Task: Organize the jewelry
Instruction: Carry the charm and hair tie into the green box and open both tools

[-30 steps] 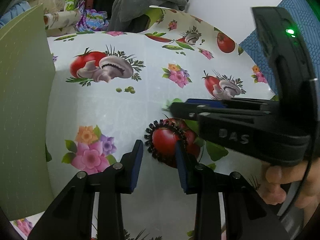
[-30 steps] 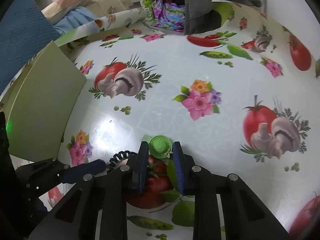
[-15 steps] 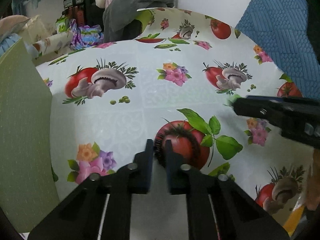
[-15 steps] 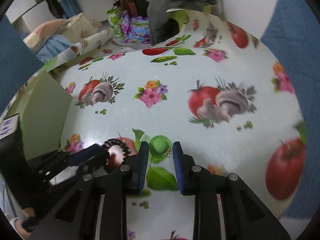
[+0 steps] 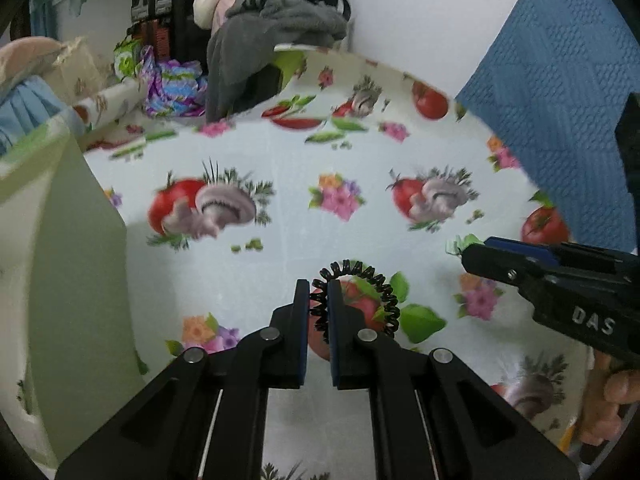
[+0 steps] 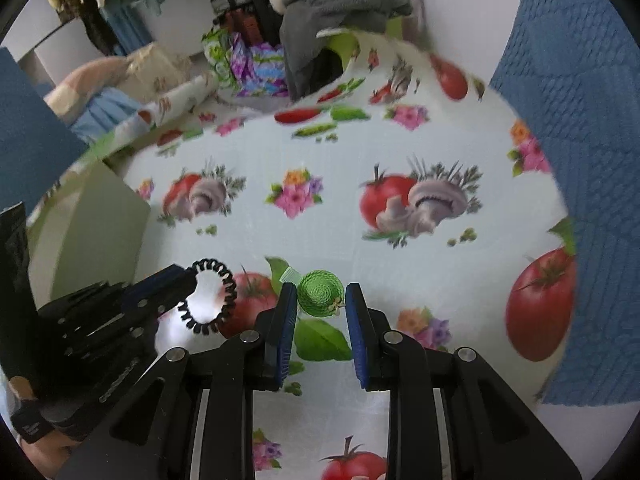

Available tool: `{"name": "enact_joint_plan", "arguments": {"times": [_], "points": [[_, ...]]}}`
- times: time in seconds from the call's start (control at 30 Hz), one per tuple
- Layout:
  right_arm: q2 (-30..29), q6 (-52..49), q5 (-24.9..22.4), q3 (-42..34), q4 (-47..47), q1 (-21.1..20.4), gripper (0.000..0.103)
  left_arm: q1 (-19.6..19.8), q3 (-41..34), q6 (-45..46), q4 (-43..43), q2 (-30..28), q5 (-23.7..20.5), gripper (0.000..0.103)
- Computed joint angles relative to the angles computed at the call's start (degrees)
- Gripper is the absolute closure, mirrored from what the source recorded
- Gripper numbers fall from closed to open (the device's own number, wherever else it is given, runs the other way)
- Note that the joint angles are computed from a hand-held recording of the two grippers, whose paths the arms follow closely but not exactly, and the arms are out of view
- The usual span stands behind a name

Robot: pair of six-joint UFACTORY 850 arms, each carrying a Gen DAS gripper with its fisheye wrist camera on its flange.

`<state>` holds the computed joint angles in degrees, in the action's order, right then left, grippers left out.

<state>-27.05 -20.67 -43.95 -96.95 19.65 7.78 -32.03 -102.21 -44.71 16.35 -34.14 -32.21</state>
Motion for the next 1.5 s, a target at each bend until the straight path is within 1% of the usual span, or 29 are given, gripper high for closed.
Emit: {"name": "enact_joint_plan", "arguments": {"times": [0.27, 0.37, 0.5, 0.6, 0.77, 0.87, 0.93, 1.1, 1.2, 1.27, 1.4, 1.5], "points": [[1.77, 1.94, -0.48, -4.31, 0.28, 0.99, 0.081, 1.01, -0.44, 2.09, -0.91, 4.77, -0.73, 0.095], [1.97, 1.93, -1.83, -7.13, 2.63, 1.24, 0.081, 1.38, -0.76, 2.55, 0.33, 6.86, -1.91, 0.095], [1.80, 3.34, -2.80, -11.42, 1.71, 2.62, 0.081, 2.25, -0.19, 1.26, 3.16, 9.99, -3.57, 0.095], [0.87, 4.17, -4.07, -15.18, 1.48, 3.57, 0.081, 3.34, -0.23, 0.47, 4.79, 11.95, -4.67, 0.095], [-2.17, 5.15, -5.97, -23.86, 0.92, 6.32, 0.080, 5.79, -0.12, -0.41, 7.31, 15.25, -6.33, 0.095], [-3.74, 5.11, -6.80, -27.63, 1.99, 8.17, 0.080, 6.93, 1.90, -1.25, 8.90, 17.35, -6.14, 0.095], [-4.66, 4.77, -7.59, -29.29, 2.34, 9.69, 0.080, 8.38, 4.70, -1.59, 8.45, 19.36, -5.48, 0.095], [-4.51, 3.88, -6.58, -26.93, 1.43, 13.56, 0.080, 11.26, 12.05, -1.16, 6.08, 23.28, -3.16, 0.095], [-3.18, 3.05, -5.00, -22.51, 2.54, 15.31, 0.080, 12.67, 16.92, -0.55, 3.87, 25.22, -1.47, 0.095], [-2.41, 3.35, -3.78, -19.48, 2.61, 16.37, 0.080, 13.21, 18.69, 0.56, 2.62, 25.77, -0.99, 0.095], [-2.12, 3.68, -3.70, -15.73, 2.41, 17.76, 0.080, 14.29, 22.63, 3.26, -1.32, 26.69, 0.38, 0.095], [-1.38, 3.86, -2.81, -12.37, 1.36, 18.89, 0.080, 14.75, 25.27, 4.49, -4.00, 27.33, 1.44, 0.095]]}}
